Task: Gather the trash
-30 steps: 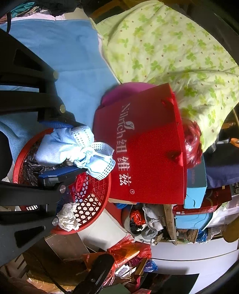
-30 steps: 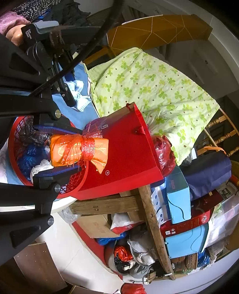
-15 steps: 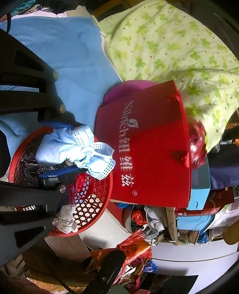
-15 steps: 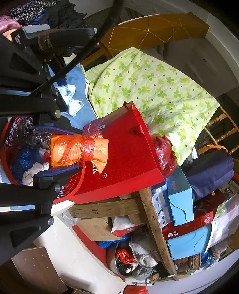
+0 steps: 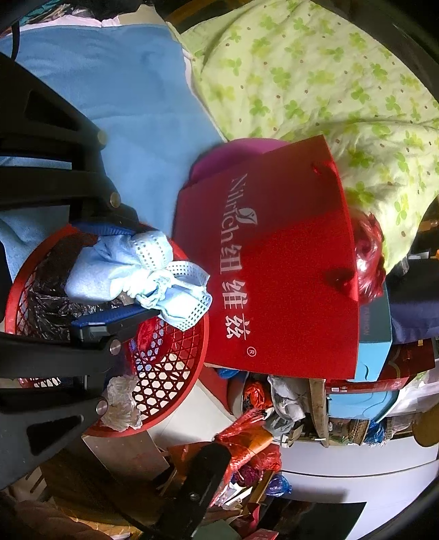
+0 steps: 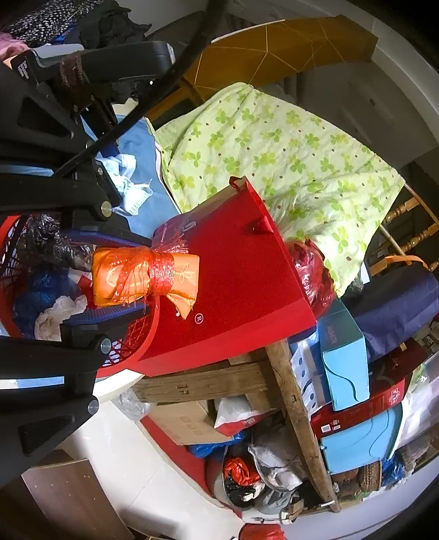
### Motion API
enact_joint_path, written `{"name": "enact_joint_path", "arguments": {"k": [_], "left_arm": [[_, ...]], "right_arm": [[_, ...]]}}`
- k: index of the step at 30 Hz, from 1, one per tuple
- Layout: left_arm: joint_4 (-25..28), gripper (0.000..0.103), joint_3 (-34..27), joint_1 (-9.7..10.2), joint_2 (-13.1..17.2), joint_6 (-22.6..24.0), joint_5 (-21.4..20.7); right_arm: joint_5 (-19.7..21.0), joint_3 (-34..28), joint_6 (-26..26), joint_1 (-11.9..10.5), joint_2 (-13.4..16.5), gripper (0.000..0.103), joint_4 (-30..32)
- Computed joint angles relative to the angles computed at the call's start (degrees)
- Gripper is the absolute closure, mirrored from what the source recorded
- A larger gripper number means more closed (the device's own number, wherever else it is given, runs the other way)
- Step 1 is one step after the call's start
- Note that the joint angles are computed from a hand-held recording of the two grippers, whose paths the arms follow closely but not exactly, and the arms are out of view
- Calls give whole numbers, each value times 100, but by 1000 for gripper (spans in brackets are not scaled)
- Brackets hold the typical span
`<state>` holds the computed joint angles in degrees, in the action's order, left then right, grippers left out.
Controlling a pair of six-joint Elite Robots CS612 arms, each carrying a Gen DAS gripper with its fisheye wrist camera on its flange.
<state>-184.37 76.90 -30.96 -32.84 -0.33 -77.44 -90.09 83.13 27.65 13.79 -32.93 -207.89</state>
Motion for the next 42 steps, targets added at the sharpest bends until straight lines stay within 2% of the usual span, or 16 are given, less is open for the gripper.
{"name": "enact_joint_path", "arguments": {"k": [11,13,14,15,16,19,21,26,32,35,38,42], "left_arm": [[-25,63,-96,32,62,73,-253],[-39,59,-126,42,81,147,-329],[-41,47,-138,43,90,174,-344],[-96,33,-137,39,100,199,-305],[-233,29,-114,36,110,208,-254],[-447,23,-29,50,94,320,-309],[-575,22,50,45,71,410,-209],[-977,22,357,63,-44,593,207],[-1331,20,879,169,-338,355,668],[-1555,13,1218,222,-531,208,909],[-1790,13,1538,253,-697,115,1145],[-1957,13,1971,319,-935,-98,1387]], "right_arm": [[114,-92,-3,-45,44,68,57],[181,-136,103,-62,73,66,83],[282,-172,200,-89,109,61,37],[385,-202,272,-112,146,39,-32],[451,-239,371,-130,191,29,-116],[655,-322,702,-186,290,26,-182],[613,-321,843,-181,321,26,-258],[284,-316,465,-15,288,26,-396],[28,-454,-34,281,238,26,-355],[-482,-414,-407,533,152,26,-224],[-798,-323,-516,718,55,26,-65],[-868,-200,-857,919,-58,26,39]]}}
